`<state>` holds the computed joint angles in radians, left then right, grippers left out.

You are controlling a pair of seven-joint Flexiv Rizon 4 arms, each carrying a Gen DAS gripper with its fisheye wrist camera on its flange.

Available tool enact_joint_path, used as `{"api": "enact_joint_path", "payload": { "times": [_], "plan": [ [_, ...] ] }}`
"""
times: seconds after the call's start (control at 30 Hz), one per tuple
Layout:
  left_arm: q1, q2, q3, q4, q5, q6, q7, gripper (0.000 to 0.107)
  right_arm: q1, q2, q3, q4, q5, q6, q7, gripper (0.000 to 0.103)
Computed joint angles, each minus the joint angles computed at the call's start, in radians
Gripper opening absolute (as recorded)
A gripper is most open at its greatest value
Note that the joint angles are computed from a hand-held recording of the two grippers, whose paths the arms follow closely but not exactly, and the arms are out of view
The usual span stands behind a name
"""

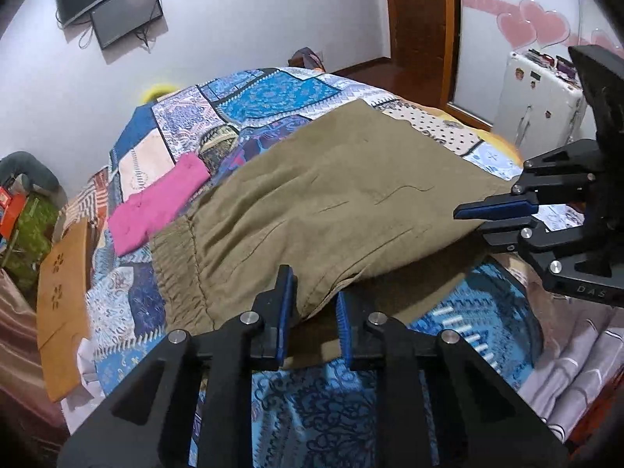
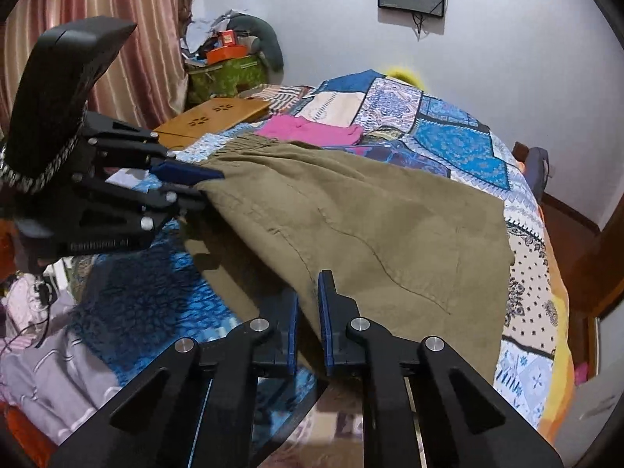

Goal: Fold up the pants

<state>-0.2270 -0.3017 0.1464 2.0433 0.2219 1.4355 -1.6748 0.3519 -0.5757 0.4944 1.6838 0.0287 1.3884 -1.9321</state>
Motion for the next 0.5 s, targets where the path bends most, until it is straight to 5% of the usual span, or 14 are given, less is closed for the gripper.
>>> {"api": "enact_joint_path", "payload": {
  "times": [0.2, 0.37, 0.5],
  "plan": [
    [0.014, -0.011, -0.030, 0.027, -0.050, -0.059, 0.027, 0.023, 0.023, -0.005, -0.032, -0.004, -0.005, -0.088, 0.044, 0.016],
    [0.082, 0.052, -0.116, 0.120, -0.145, -0.014, 0.131, 0.037, -0.030, 0.021, 0.021, -0.011, 0.071, -0.149, -0.012, 0.033],
    [0.116, 0.105, -0.169, 0.179, -0.262, 0.045, 0.218, 0.039, -0.072, 0.032, 0.062, -0.051, 0.183, -0.188, -0.075, 0.033]
  ]
}}
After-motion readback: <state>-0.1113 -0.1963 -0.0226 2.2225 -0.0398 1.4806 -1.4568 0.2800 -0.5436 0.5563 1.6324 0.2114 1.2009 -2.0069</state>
